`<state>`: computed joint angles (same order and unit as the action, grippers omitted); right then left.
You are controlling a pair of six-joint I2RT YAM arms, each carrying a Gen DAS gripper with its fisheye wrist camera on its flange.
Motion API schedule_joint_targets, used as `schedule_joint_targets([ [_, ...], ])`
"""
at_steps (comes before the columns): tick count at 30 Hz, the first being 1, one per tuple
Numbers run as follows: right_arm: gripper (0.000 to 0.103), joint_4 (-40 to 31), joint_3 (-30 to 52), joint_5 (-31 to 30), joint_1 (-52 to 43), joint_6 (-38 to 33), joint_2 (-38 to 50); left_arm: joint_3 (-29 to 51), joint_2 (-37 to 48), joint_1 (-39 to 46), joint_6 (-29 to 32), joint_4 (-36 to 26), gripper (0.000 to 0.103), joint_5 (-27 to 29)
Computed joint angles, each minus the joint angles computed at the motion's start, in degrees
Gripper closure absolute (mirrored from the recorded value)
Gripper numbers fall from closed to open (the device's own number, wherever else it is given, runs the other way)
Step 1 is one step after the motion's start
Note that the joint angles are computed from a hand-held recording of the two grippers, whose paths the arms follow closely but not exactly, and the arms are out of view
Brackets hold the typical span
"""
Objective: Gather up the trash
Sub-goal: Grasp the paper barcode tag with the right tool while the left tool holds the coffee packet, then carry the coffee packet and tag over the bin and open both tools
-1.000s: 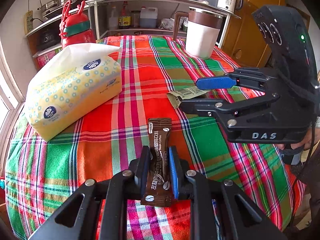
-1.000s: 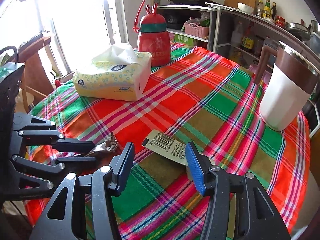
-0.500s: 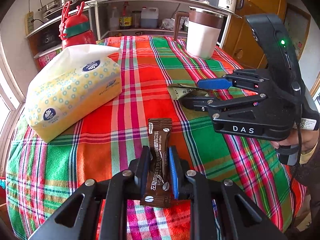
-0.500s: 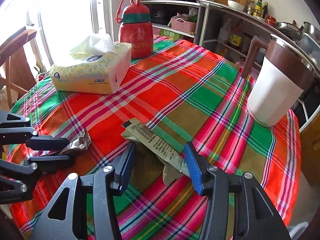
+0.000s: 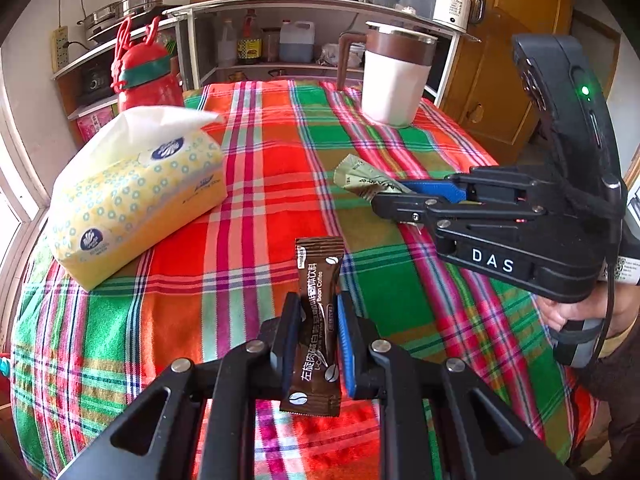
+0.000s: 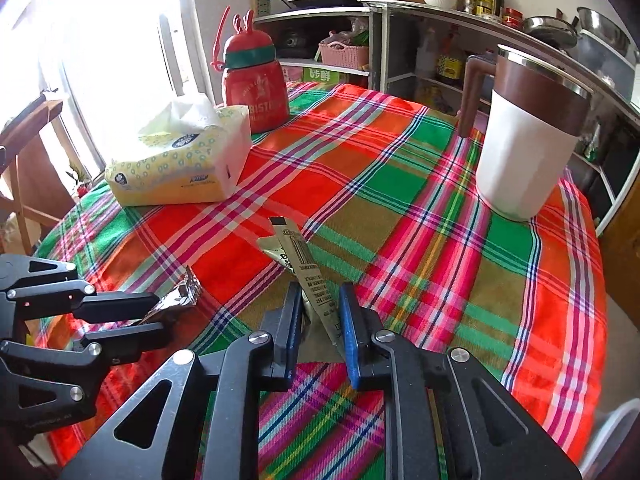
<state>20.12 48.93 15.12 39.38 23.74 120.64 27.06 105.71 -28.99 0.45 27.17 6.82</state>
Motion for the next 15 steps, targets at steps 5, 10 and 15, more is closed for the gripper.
schedule_joint_targets([
  [5,0.084,1.63,-5.72,1.79,1.31,3.13,-5.24,-1.01,-3.15,-3.34,-2.02,-0.61,0.083,-1.7],
  [10,0.084,2.47,-12.84,4.55,3.03,8.1,-12.24,-2.83,-7.43,-7.24,-4.66,-0.57,0.083,-4.07],
  [15,0.084,3.45,-21.21,8.35,5.33,13.6,-20.75,-3.15,-10.42,-12.24,-6.7,-1.52,0.083,-5.94],
])
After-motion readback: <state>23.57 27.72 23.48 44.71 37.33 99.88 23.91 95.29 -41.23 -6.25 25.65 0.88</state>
